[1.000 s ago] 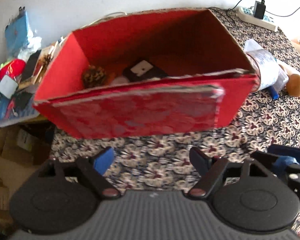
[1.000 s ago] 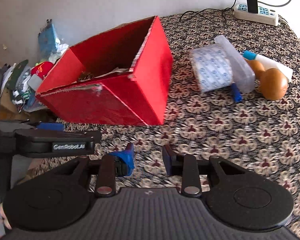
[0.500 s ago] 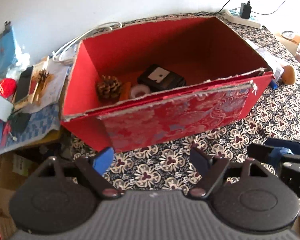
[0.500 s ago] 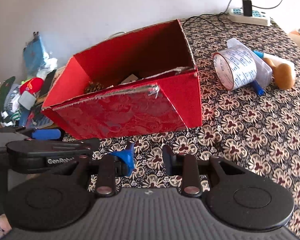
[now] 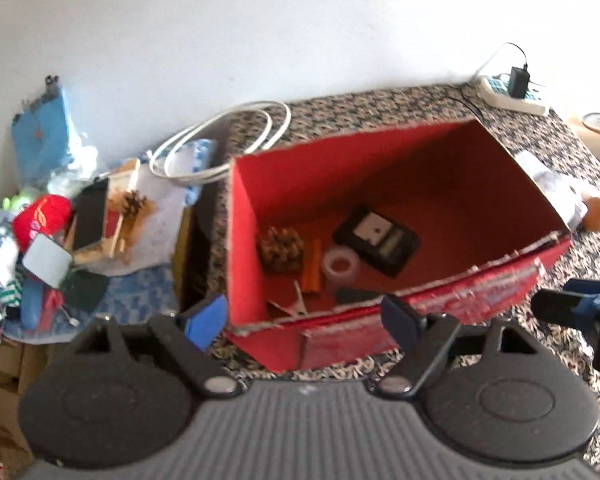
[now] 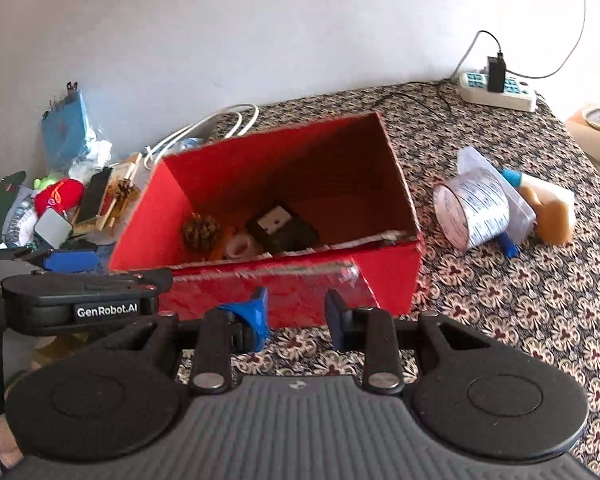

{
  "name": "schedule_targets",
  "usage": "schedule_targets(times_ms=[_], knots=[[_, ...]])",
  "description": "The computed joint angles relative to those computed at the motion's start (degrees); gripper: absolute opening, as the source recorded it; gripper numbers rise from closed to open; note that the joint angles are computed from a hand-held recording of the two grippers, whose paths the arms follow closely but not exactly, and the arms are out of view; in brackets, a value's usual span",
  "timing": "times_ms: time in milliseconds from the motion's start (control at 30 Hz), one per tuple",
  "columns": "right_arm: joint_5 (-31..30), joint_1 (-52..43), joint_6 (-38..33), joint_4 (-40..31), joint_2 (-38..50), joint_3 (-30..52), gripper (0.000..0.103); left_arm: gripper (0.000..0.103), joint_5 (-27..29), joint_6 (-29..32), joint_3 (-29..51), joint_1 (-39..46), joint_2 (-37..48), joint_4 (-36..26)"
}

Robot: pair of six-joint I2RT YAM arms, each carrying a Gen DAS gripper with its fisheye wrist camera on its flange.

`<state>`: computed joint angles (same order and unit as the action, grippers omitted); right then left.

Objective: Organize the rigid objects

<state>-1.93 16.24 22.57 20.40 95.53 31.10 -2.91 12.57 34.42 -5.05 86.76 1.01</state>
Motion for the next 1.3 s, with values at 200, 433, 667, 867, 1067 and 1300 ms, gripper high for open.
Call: schedule_targets(times_ms=[200,433,667,867,1067,1300], knots=[[-1.78,-0.30,-1.69,0.31,2.48,2.07,0.014,0.084,0.28,-3.95,1.58,0.87,3.09,0.91],[-5.45,-2.42,-3.39,0.33,4.32,3.64,0.014,0.084,-2.59,-6.96,1.86,-1.38,5.66,2.21],[-8.37,-4.45,-3.03,1.19,6.89,4.35,0.014,0.084,-4.71,-7.84,2.70,-2.77,7.62,2.46],[-9.39,-5.30,-2.44,1.72,7.77,3.91,0.014,0.084,-5.81,-8.33,3.29,-3.75,8.66,1.87],[-9.65,-5.82,-2.27,2.10,7.77,3.67,0.014,0.084,-6.42,-8.58,3.41,-4.81,8.75,1.88],[-9.18,-6.24,-1.93,2.57,7.61,2.99,0.014,0.084,-6.13,-8.18,3.26,-5.32,8.86,2.42]])
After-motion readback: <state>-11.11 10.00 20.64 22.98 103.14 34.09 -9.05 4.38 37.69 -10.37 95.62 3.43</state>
